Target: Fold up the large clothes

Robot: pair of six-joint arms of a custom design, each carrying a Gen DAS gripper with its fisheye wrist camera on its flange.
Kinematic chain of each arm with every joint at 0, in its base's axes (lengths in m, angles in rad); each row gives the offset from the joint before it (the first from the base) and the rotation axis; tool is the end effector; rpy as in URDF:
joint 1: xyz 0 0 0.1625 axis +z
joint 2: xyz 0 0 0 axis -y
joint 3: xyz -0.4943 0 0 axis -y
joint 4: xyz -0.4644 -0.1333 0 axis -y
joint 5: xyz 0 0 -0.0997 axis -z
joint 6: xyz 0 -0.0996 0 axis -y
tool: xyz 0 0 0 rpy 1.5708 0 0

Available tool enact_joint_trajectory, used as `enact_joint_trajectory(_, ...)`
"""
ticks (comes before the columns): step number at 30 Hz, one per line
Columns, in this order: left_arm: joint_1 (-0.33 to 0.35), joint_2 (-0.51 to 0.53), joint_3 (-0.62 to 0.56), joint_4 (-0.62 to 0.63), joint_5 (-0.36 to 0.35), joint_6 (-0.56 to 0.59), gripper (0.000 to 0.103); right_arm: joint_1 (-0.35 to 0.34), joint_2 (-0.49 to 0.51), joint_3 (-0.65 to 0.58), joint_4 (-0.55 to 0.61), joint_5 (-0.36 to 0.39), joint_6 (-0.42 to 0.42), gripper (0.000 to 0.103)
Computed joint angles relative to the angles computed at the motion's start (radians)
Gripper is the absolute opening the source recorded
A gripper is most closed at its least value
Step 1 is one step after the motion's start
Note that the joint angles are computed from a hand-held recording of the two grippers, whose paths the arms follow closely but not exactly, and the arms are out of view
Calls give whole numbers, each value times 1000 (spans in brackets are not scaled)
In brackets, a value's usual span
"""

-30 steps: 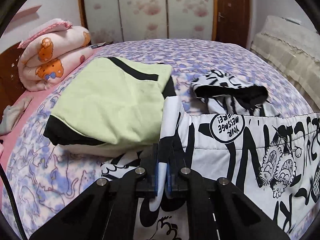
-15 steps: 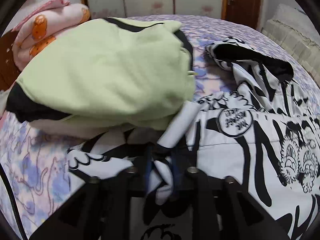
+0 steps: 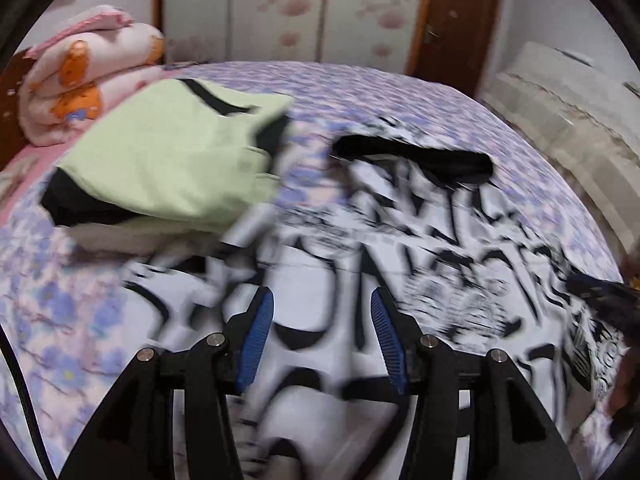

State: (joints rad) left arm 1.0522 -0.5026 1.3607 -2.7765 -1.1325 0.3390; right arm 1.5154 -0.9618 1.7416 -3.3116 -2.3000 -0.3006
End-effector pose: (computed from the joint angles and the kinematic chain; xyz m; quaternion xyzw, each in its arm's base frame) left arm -0.2744 -0.8351 -0.0016 0.3655 0.8900 -0.1873 0.1981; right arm 0.0264 -0.7335 0.2806 -0.0623 -0.8424 0.3690 0.3877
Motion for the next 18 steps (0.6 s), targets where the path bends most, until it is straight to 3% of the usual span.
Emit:
enact_joint_trajectory(5,6,88,-100,42,54,3,44,-25,63,-78,65,0,45,32)
enact_joint_trajectory(9,39,159,-229,108,123,-7,41,-62,72,-102,-7,-29,28,32)
enact_joint_trajectory(11,61,166,-271,130,76,-17,41,-85,60,-104,-43,-66,10,33)
enact_joint_trajectory(13,68,171,-289,123,74,25,29,-109,56,-106,-102,-144,-16,33)
enact_joint_trajectory(14,71,171,-293,133,67,36,28,-124,41,-94,-108,-138,-15,33)
enact_joint_trajectory(15,74,169,-292,135,54,53,28,-144,5,-65,-76,-89,26,25)
enact_joint_trajectory(16,77,168,-292,135,48,73,28,-164,-25,-42,-44,-43,68,7)
enact_joint_trajectory(17,79,165,-290,137,38,82,28,-172,-37,-33,-42,-38,70,0)
enact_joint_trajectory(18,82,166,-297,148,29,84,28,-178,-50,-21,-39,-9,68,0)
